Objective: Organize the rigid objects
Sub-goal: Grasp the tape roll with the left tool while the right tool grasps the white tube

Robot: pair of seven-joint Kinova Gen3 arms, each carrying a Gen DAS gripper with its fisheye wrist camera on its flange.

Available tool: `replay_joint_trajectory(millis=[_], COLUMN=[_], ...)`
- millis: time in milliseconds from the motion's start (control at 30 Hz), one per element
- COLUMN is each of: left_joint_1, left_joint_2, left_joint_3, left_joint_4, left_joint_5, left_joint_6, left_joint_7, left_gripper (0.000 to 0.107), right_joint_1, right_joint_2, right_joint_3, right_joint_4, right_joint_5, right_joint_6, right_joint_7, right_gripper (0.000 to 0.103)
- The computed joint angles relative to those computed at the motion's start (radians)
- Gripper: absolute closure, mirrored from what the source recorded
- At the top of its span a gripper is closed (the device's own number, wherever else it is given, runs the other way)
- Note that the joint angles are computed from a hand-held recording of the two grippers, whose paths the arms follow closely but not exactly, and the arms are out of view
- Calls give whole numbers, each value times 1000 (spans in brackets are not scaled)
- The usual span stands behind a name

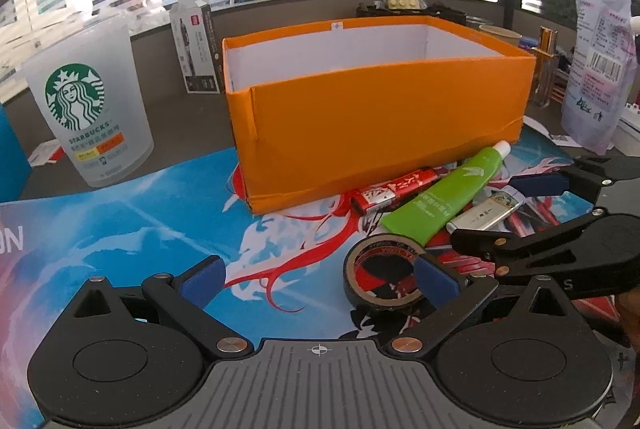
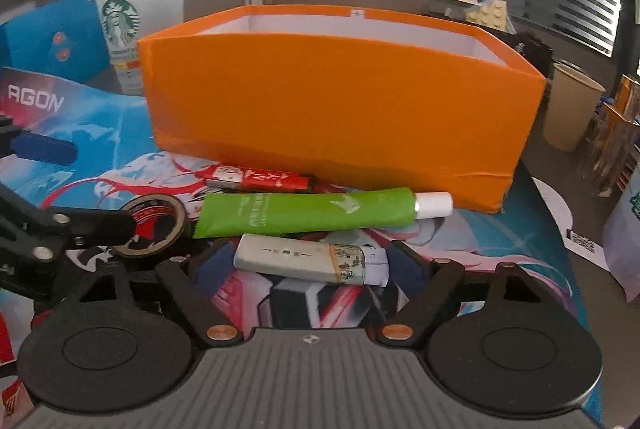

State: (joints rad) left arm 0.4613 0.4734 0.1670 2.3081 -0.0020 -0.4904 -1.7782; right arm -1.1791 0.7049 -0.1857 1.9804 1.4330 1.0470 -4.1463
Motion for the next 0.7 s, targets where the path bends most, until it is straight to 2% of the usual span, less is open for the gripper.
replay_joint_trajectory(millis=[133,300,433,533,600,633,700], left_joint_1=[-10,-16,28,-32,-33,-47,-45], left_joint_2=[6,32,60,77,81,85,98], left_joint_3=[20,46,23,69,64,73,66], left_joint_4=[-1,-2,-50,-62,-47,-39,-18], left_joint_5=[-36,-84,-43,-78,-89,-110,-122], left_joint_6=[-1,-42,26,41,-3,-22,-80], left_joint_7=[7,12,-4,50,56,64,63], left_gripper=[6,6,9,25,50,54,54], right_joint_1=[-5,-10,-15,-17,-18,-17,-18], right_joint_2=[-10,-23,-25,-21,-20,-19,-18], right_joint_3=[-5,-16,-19,-20,-20,-20,-19], right_joint_4=[28,60,73,73,72,71,70], right_joint_5=[-12,-47,-62,-62,-61,-61,-62], right_joint_6=[10,32,43,47,49,49,50], right_joint_7=[-25,-62,-82,-87,-92,-91,-94], right_gripper=[22,21,21,21,21,21,21])
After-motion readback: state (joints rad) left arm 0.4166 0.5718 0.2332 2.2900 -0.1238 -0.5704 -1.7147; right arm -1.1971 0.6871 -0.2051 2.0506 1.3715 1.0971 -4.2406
